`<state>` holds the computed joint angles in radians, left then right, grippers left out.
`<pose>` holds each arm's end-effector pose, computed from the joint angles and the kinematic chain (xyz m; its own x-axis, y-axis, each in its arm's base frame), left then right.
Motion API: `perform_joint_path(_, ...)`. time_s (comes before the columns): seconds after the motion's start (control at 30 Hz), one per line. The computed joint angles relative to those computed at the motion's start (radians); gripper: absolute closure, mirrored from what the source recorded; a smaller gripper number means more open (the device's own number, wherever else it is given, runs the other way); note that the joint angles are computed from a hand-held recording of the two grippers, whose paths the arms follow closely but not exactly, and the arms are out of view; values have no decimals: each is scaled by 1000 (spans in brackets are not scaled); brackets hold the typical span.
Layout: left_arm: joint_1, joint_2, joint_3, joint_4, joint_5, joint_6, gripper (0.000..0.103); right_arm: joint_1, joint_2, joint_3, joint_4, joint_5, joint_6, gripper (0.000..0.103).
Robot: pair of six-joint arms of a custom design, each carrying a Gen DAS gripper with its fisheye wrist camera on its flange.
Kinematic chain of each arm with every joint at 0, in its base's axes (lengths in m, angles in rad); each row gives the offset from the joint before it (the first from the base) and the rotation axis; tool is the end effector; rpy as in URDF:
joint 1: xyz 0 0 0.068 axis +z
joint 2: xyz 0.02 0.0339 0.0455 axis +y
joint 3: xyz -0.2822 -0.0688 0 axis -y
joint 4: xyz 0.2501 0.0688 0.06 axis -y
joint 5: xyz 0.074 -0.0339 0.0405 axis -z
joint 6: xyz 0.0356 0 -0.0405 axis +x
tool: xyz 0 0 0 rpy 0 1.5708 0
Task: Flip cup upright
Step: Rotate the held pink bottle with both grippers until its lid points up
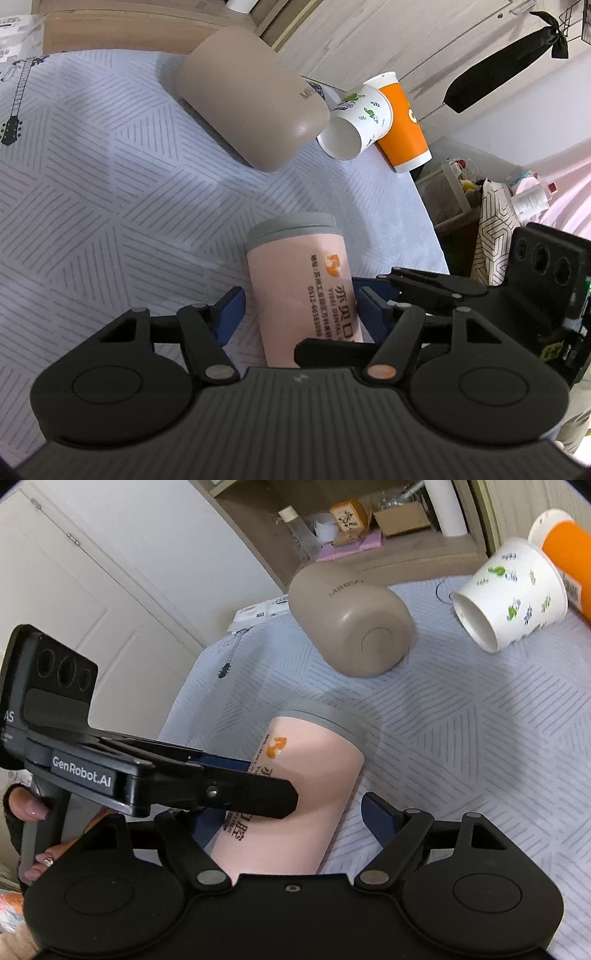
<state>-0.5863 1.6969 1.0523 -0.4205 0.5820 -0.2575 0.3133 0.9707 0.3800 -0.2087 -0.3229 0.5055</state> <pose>0.2738 -0.2054 0.2004 -0.8789 0.3284 -0.3460 0.4759 0.6537 -0.5884 0.1648 0.0653 0.1797 -0.8402 0.2105 -0.4998 -0.1096 0.8367 0.5366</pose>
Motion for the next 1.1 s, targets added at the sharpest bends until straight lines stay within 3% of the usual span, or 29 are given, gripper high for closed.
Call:
perform_joint_path(0.13,-12,-2,-6,7,-9,0,40,-37,-9,-19,21,-66,-11,26)
perform_joint_path(0.33,-41,-26,-32,42,-41,-12,40,-28,-63,-32,-2,-53,-44,26)
perform_joint_path(0.53,-104,-116,-103,97,-126,1,41,78,-159,-44,-35,71,-99,26)
perform_joint_path(0.73,-181,-254,-230,162,-203,11,41,177,-369,-106,-122,152,-111,26)
perform_joint_path(0.97,-292,-396,-319,195,-366,42,43,348,-492,-149,-138,336,-160,27)
perform_joint_path(1.1,-327,-455,-388,264,-411,29,44,446,-552,-180,-134,450,-152,27)
